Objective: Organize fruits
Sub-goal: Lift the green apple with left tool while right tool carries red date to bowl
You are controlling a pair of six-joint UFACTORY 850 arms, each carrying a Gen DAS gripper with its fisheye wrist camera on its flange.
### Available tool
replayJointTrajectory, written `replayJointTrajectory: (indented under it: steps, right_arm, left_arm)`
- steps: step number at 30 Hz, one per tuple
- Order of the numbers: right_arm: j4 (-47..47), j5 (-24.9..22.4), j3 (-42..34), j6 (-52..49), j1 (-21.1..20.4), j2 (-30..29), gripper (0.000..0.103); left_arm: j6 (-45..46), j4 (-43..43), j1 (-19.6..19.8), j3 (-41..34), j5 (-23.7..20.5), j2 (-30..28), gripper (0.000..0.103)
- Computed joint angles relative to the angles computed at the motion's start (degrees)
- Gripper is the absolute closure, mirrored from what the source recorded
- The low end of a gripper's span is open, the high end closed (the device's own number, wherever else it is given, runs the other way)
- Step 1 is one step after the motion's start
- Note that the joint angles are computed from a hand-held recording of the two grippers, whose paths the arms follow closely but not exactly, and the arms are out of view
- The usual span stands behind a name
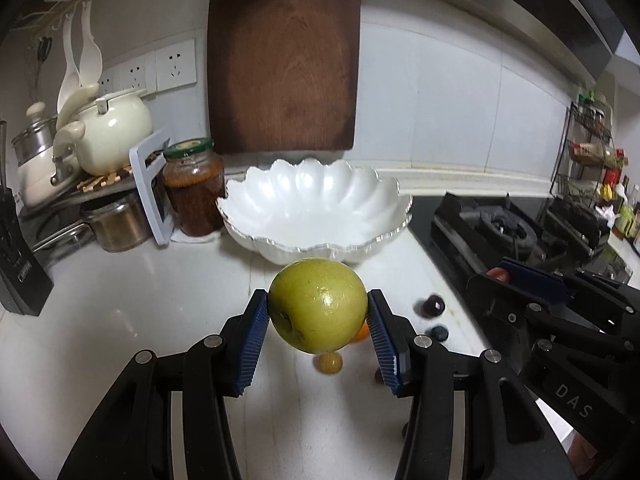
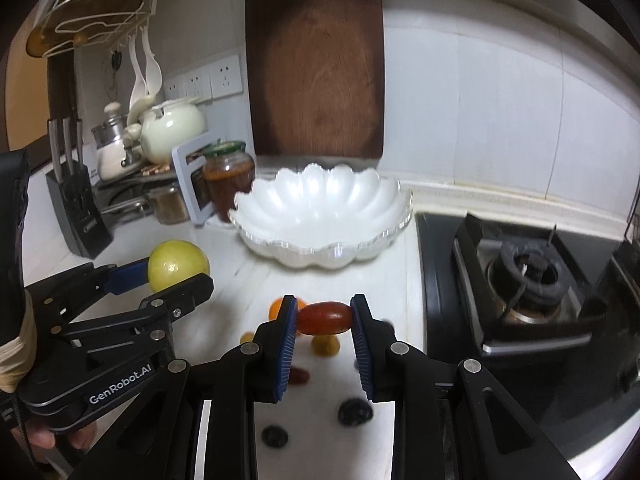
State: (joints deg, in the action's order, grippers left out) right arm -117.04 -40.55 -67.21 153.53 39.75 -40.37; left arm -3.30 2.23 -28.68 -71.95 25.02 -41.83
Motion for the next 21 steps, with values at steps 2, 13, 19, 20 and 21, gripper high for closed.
replayJointTrajectory:
  steps: [2, 13, 19, 20, 21]
  right_arm:
    - [-0.9, -0.4, -0.2, -0.5, -0.6, 0.2, 0.074]
    - [-11.1, 2.0, -2.0, 0.1, -6.0, 1.2, 0.074]
    - [-13.6, 5.9, -6.8, -2.6, -9.5, -0.9, 0.075]
    - [-14.1, 6.5, -7.7, -2.9, -10.0, -1.4, 0.075]
    - [-14.5, 6.9, -8.7, -3.1, -10.4, -2.0, 0.075]
  left_arm:
    - [1.8, -2.5, -0.3, -0.7, -0.2, 0.0, 0.054]
    - [15.6, -21.4, -2.4, -7.2, -1.2, -2.3, 0.054]
    - [28.3, -34.9, -3.3, -13.7, -1.4, -5.8, 0.054]
    - [28.9, -35.4, -3.3, -14.6, -1.7, -6.3, 0.054]
    - [29.7, -36.1, -3.2, -15.7, -2.1, -6.9, 0.054]
